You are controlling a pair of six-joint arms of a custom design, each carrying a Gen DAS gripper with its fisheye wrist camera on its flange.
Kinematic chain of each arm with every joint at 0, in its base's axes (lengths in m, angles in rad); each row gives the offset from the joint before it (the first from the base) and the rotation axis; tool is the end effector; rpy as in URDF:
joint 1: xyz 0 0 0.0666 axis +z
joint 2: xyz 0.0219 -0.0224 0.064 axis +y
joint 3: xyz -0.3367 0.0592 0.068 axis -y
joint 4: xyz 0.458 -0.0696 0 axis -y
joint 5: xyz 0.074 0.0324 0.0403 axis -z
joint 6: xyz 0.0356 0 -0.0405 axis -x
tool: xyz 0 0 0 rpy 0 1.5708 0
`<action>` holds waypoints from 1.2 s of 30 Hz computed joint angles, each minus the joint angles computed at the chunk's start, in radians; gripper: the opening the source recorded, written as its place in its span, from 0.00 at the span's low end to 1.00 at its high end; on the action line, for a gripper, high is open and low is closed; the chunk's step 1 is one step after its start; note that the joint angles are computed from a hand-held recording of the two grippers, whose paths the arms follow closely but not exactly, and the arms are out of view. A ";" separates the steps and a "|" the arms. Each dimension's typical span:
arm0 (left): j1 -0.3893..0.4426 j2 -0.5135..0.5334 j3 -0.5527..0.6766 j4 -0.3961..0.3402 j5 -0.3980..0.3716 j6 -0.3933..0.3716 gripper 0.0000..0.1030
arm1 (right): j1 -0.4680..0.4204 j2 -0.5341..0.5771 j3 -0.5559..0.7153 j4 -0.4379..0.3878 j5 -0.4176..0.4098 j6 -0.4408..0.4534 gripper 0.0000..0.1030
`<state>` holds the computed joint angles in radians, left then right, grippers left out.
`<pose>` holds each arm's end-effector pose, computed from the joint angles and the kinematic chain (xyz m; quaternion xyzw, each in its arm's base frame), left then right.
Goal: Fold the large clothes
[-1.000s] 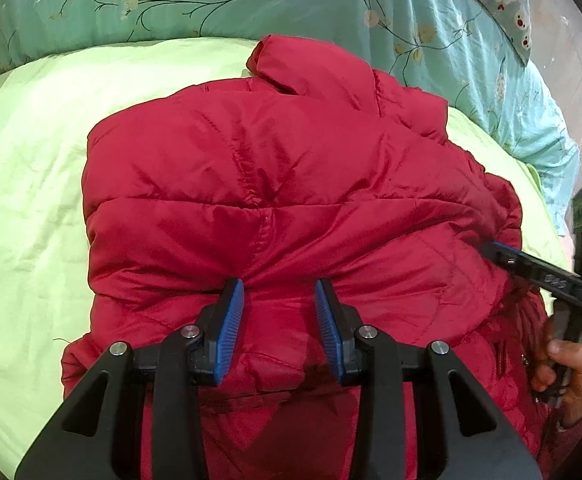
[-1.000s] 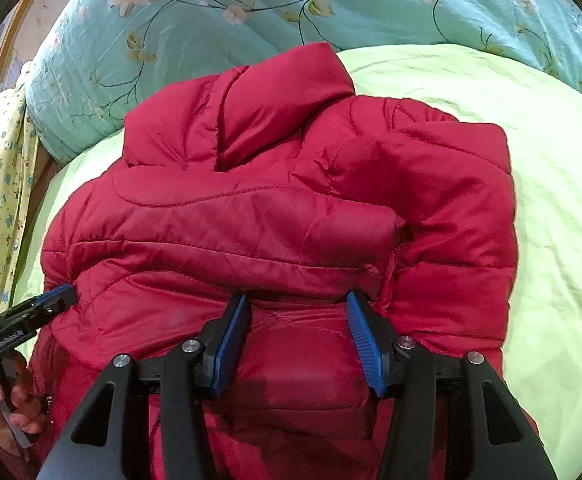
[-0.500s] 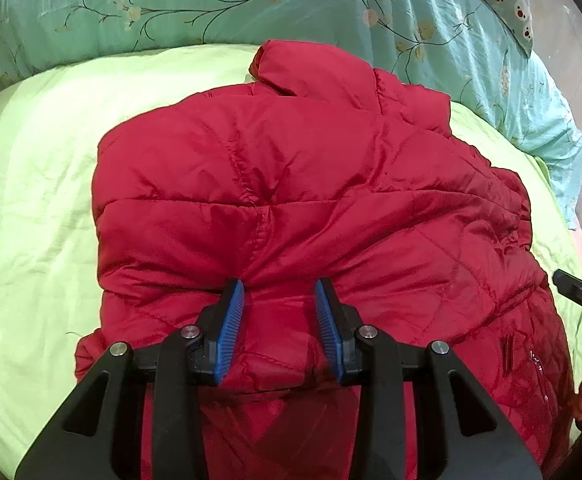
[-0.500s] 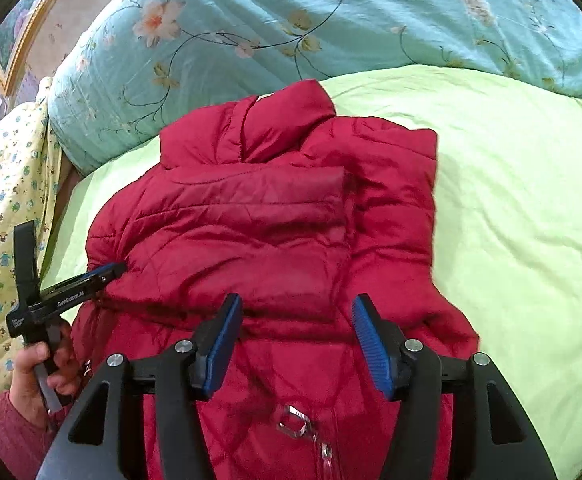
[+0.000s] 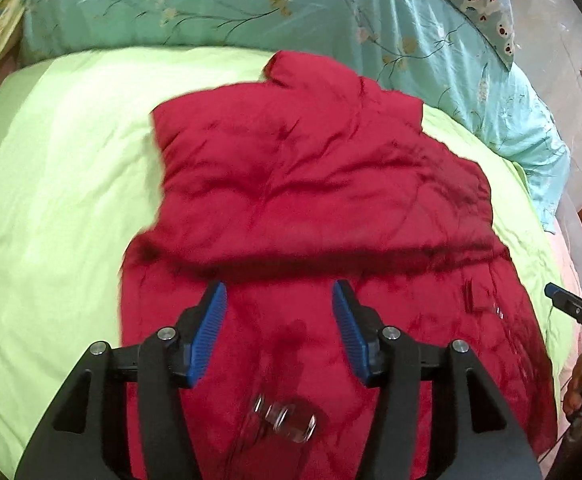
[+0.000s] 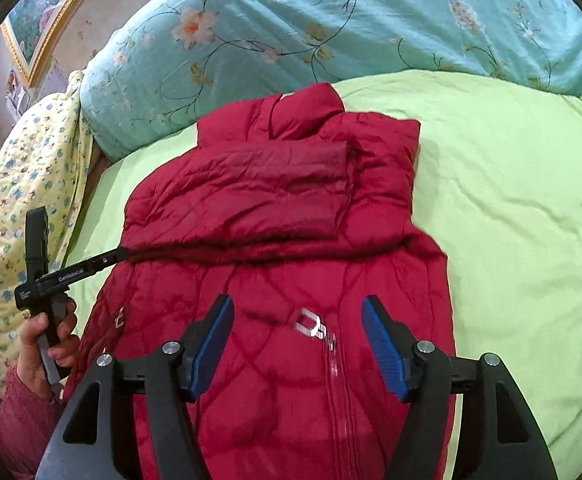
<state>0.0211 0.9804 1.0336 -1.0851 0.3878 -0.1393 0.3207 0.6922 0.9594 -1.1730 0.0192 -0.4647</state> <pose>0.4032 -0.0054 0.3806 0.1071 0.9412 -0.1642 0.2752 0.2996 0.0984 0.4324 0.0711 0.9425 0.1165 0.3050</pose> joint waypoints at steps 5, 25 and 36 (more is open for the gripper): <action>0.078 -0.090 -0.074 -0.067 0.030 -0.034 0.52 | 0.025 -0.071 -0.036 -0.060 0.014 -0.028 0.70; 0.336 -0.357 -0.233 -0.310 0.087 -0.262 0.59 | 0.216 -0.275 -0.151 -0.399 0.115 -0.237 0.78; 0.420 -0.402 -0.265 -0.407 0.071 -0.385 0.59 | 0.275 -0.369 -0.175 -0.495 0.051 -0.266 0.40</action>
<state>0.4412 0.5780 0.7686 -1.4921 0.4593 -0.5244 0.5955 0.3236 0.7847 -1.6680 0.0700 -0.7306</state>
